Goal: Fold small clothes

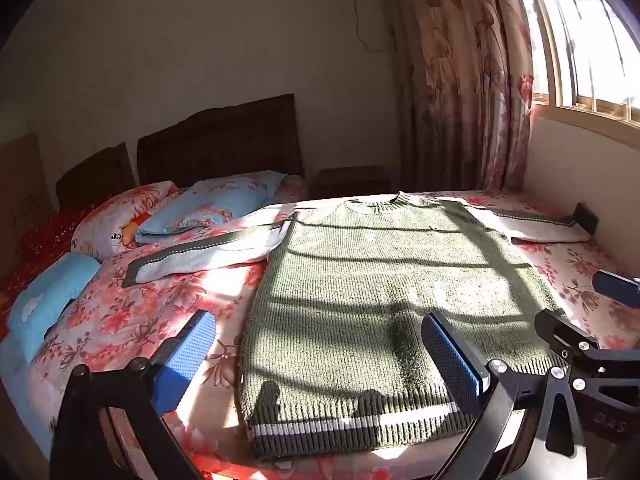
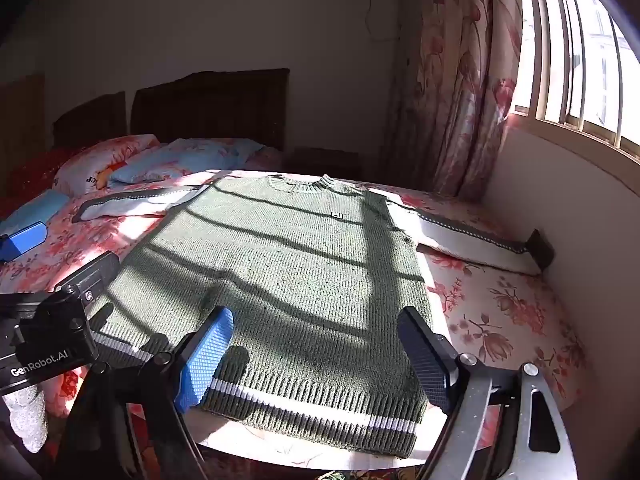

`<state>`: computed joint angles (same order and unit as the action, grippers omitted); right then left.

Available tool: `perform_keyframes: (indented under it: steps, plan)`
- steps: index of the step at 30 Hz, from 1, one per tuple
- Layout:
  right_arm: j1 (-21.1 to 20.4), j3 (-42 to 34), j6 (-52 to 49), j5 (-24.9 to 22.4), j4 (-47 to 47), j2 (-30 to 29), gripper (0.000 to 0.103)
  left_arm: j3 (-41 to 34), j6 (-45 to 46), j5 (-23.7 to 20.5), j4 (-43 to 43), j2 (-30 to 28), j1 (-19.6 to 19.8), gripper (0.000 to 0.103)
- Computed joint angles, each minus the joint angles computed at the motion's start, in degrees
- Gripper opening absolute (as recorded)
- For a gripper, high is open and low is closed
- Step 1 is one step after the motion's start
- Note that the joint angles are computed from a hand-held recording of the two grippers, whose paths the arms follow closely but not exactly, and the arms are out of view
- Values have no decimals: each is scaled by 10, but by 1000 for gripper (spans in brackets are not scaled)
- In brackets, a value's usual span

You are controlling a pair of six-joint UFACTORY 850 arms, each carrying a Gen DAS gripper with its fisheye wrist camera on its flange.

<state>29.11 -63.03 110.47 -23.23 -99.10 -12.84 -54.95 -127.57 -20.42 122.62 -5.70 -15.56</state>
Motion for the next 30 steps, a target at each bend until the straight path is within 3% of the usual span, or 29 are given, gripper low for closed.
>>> perform_keyframes:
  steps: [30]
  plan:
    - [1,3,20,-3,-17,1,86,-2,8,14,-16,-5,3,103]
